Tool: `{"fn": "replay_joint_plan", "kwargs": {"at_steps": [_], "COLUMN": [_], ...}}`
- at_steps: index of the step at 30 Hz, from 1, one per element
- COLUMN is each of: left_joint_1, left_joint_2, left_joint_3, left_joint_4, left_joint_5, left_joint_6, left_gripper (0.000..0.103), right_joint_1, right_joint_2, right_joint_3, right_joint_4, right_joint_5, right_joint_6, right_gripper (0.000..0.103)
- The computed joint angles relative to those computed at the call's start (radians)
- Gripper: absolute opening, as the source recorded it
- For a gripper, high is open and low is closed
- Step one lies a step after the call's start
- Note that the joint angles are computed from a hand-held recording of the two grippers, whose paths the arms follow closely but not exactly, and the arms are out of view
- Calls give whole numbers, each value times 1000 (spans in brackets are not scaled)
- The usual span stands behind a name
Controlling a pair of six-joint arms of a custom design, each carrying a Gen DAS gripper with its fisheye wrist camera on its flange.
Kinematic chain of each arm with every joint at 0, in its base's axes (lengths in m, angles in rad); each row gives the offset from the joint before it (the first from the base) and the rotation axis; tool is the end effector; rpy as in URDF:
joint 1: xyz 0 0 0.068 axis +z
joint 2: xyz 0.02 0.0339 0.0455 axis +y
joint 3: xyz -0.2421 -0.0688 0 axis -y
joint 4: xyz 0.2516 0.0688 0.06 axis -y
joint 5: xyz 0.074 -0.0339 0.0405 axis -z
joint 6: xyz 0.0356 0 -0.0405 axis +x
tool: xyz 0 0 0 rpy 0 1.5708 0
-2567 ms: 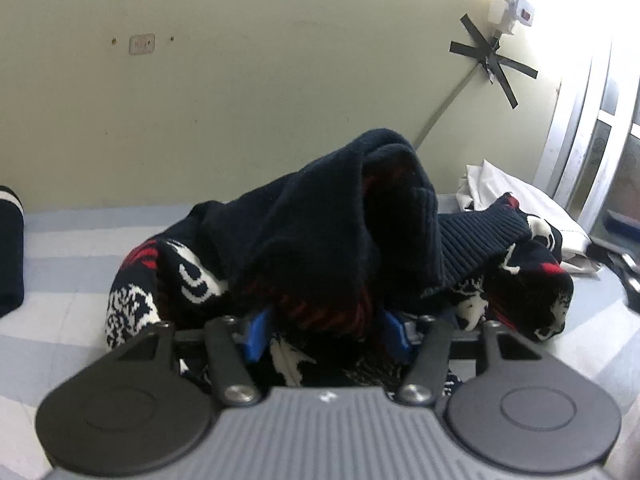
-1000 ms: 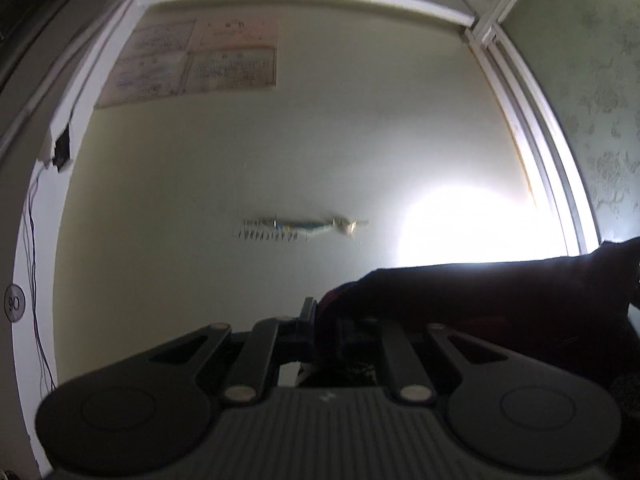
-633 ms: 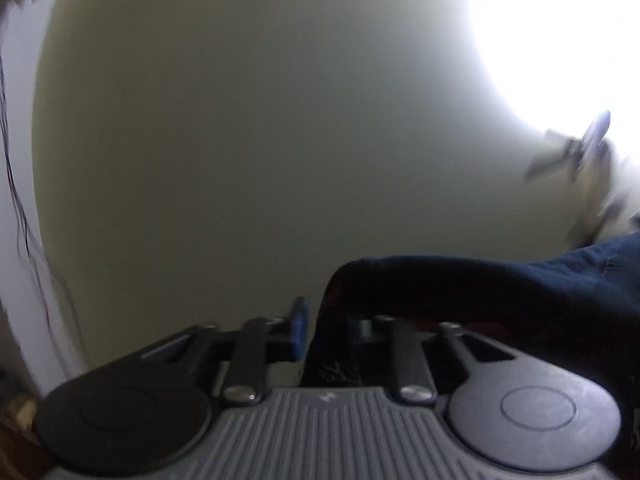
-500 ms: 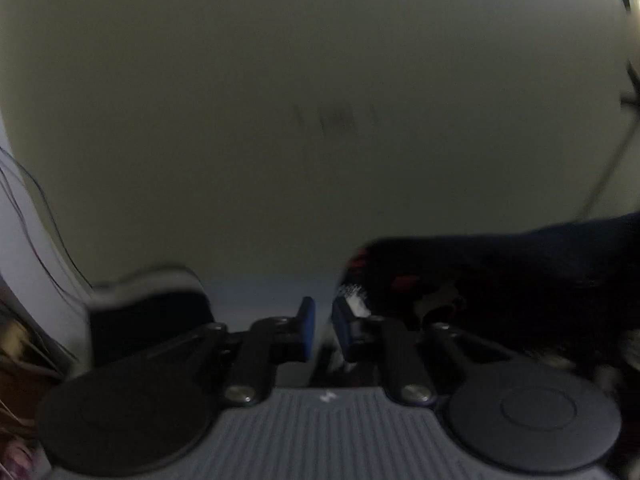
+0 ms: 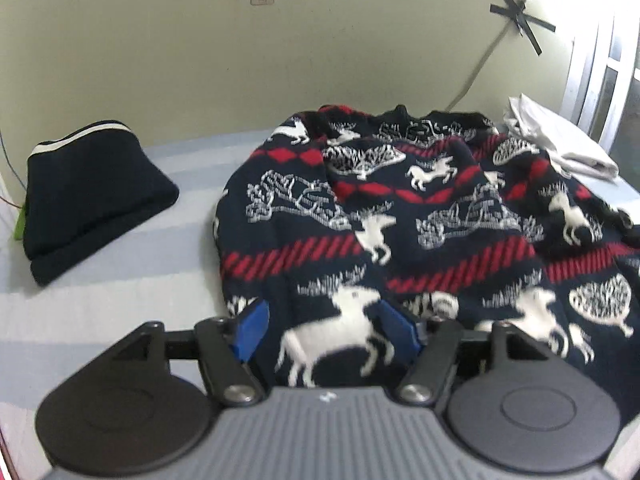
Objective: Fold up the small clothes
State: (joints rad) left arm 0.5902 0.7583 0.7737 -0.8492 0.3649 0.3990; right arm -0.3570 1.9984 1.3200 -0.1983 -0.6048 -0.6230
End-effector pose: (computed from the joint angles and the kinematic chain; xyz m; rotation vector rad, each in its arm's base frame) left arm 0.1458 0.0824 0.2644 -0.0572 2.3345 0.0487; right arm 0.4006 -0.1278 0.1432 -0.5505 2.1983 0.2365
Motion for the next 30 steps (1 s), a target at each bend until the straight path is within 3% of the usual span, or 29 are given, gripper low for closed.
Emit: {"fn": "replay_joint_plan", "kwargs": {"at_steps": [3,5,6,7,8,9,13,16,17,18,20,21,23,24,26,28,29,30], "left_joint_1": [24,56,70,85,107,140,197,179,186,202,220,208,192,199,235,232,212,215], "left_joint_2": [-38,-76,-88,-98,-105,-103,-102,-98,-87,-66,-42,-51,-79,-85,-57,-32,-1,29], "left_joint_3": [10,12,13,9,10,11,-5,-17,-13,-3,13,13,10,13,40,29,31,53], "left_joint_4": [-26,-50,-53,-57,-69,-84,-146,-157,-166,-184,-215,-202,-150,-110,-16,155,223,226], "left_joint_5": [5,21,22,27,37,56,79,72,93,138,207,191,142,106,41,-145,-297,-370], "left_joint_6": [6,10,11,17,29,51,104,72,69,80,82,62,27,3,-58,-142,-196,-233], "left_gripper": [54,54,56,57,59,63,70,66,56,34,7,6,6,6,5,6,7,4], "right_joint_1": [45,88,105,119,126,121,78,87,94,106,131,146,169,185,207,192,198,207], "right_joint_2": [-90,-79,-22,21,21,-6,-190,-256,-268,-270,-233,-227,-236,-223,-234,-229,-197,-189], "right_joint_3": [-145,-213,-211,-176,-145,-140,-220,-295,-326,-351,-354,-360,-369,-373,-410,-416,-398,-398], "right_joint_4": [317,663,851,937,915,866,543,348,313,280,212,187,121,119,166,186,214,235], "right_joint_5": [173,420,534,633,686,667,272,19,-40,-88,-154,-165,-170,-168,-158,-175,-167,-156], "right_joint_6": [-7,-96,-150,-169,-139,-73,164,187,185,183,170,169,149,146,178,186,219,265], "right_gripper": [8,10,22,37,38,38,57,61,63,65,65,65,60,46,39,22,19,19]}}
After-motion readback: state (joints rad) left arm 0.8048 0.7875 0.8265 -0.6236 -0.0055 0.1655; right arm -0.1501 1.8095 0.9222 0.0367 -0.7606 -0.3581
